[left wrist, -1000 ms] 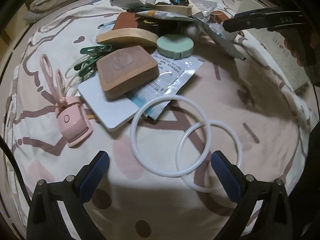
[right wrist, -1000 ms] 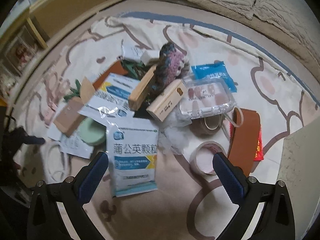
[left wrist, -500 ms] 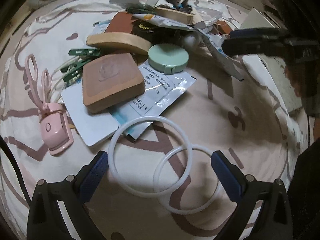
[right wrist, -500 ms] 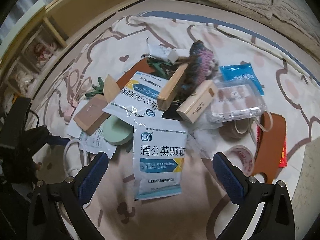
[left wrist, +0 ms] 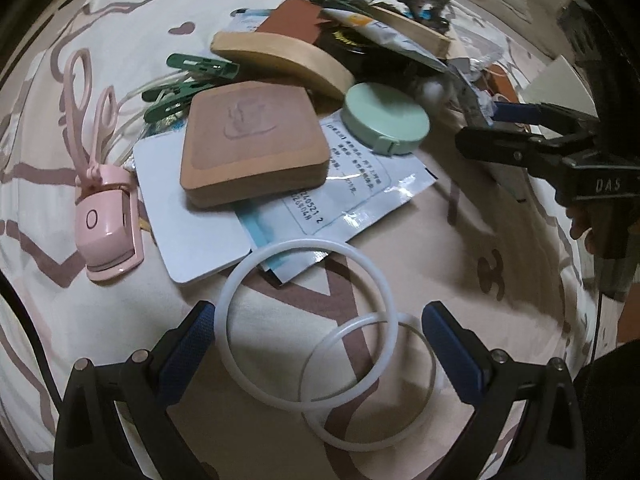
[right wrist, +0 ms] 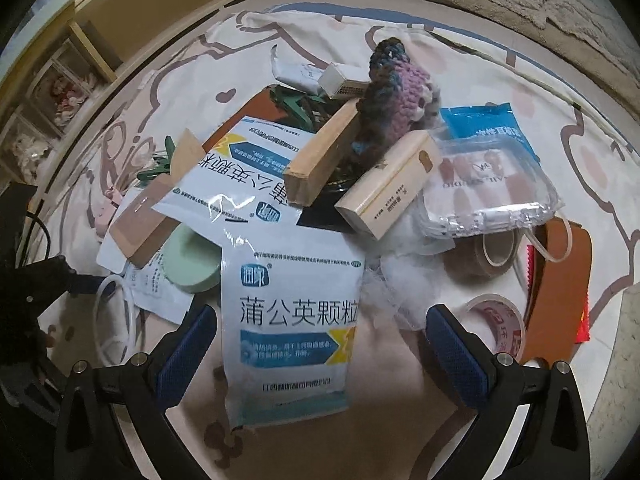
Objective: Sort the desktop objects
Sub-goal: 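Lower the left tool over the white plastic rings while the right tool lowers to the medicine sachet, then close the left tool on a white ring while the right tool closes on the sachet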
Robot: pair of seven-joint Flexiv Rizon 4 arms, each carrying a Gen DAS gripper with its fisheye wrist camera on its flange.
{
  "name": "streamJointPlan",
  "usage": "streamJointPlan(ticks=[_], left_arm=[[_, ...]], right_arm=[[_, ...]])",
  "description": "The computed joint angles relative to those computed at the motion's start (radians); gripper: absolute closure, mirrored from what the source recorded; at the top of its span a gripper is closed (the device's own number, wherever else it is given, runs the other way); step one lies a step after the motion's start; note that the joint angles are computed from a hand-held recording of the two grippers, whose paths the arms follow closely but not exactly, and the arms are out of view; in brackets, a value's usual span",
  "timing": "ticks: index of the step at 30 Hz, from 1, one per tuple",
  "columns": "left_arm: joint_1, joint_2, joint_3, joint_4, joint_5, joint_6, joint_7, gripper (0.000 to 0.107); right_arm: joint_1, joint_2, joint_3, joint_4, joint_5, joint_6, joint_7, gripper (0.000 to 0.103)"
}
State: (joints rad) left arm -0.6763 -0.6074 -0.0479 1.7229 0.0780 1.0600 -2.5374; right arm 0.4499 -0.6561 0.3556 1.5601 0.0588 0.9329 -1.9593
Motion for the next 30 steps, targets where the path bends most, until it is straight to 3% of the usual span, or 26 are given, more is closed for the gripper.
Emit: streamJointPlan(ticks=[16,22,28,30], left_arm=[[-0.009,-0.022,-0.006,-0.042,-0.004,-0.081,-0.025,0.004],[0.004,-0.015,-0.02,-0.018,-0.026,-0.056,-0.038,0.006],[-0.01,-0.006,-0.009,-0.005,-0.018,-0.054,-0.062,0.012],[-0.014,-0.004,-0.009,-0.006,-0.011,-0.062,-0.066,0.014]], right_arm=[[0.049,0.01,-0.048,0.031,-0.096,-0.01,0.056,0.0],[0.051,0.006,-0.052,0.012,-0.095,-0.024,0.116,0.0],[0.083,0.018,-0.093,0.049,-0.183,-0.024,0.136,0.025],[0.084,0.021,-0.095,0.061,-0.205,-0.016,0.135,0.028]])
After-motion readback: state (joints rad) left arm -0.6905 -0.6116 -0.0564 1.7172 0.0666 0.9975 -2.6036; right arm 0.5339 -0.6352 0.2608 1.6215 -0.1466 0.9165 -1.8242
